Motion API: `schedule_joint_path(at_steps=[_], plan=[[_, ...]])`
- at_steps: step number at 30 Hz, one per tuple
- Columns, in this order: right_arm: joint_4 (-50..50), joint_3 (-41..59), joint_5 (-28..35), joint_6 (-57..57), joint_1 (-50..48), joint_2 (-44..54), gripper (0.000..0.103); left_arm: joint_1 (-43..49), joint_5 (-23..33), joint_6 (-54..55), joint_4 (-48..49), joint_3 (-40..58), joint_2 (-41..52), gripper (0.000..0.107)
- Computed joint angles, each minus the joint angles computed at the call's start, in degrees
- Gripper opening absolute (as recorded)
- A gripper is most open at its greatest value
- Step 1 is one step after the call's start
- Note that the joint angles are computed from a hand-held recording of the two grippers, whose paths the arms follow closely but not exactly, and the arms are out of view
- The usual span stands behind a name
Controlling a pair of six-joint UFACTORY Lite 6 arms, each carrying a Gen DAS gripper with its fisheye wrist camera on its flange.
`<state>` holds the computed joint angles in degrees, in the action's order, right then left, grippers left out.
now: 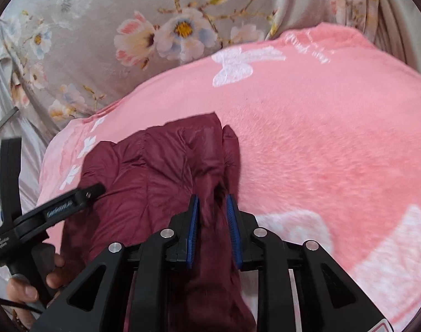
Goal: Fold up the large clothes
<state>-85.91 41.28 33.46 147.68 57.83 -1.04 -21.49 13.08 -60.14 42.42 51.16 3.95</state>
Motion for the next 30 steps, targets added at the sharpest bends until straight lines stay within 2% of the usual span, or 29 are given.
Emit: schedule_joint_path(at_steps=[2,4,9,11,16,25,30], plan=[[4.5,-1.3,4.5,-3.6,5.2,-3.4,0.022,0.7,0.3,9.1,-9.6,-6.5,-7.3,0.098],[8.9,-1.3,7.3,-7.5,9.8,-4.6,0.021,-0.1,2.0,11.9,-13.6,-11.6,-12.4,0.098],[15.7,-0.3,6.9,-10.9,13.0,-1.3,0.018,-6.3,6.4,0.8,-6.4,-21.6,-22.1,0.098],[15.4,-1.8,5.8,-8.5,13.4,-1.1,0.018,-6.7,6.9,1.7,-7.9,-23.1,-24.0,0.098],[13.5,-3.3,3.8,-4.6,13.5,0.8,0.017,-4.9,3.6,5.7,-11.9,-25.4,-23.9,0.098],[18.0,2.9,8.9,-10.2,15.4,8.2,0.017,-7.9,2.4,-14.0,6.5,-26.5,-21.3,0.098],[17.9,3.2,9.3,-10.2,15.3,9.3,0.017,-9.7,2.9,-24.7,16.4,-27.3,-20.5,0.098]])
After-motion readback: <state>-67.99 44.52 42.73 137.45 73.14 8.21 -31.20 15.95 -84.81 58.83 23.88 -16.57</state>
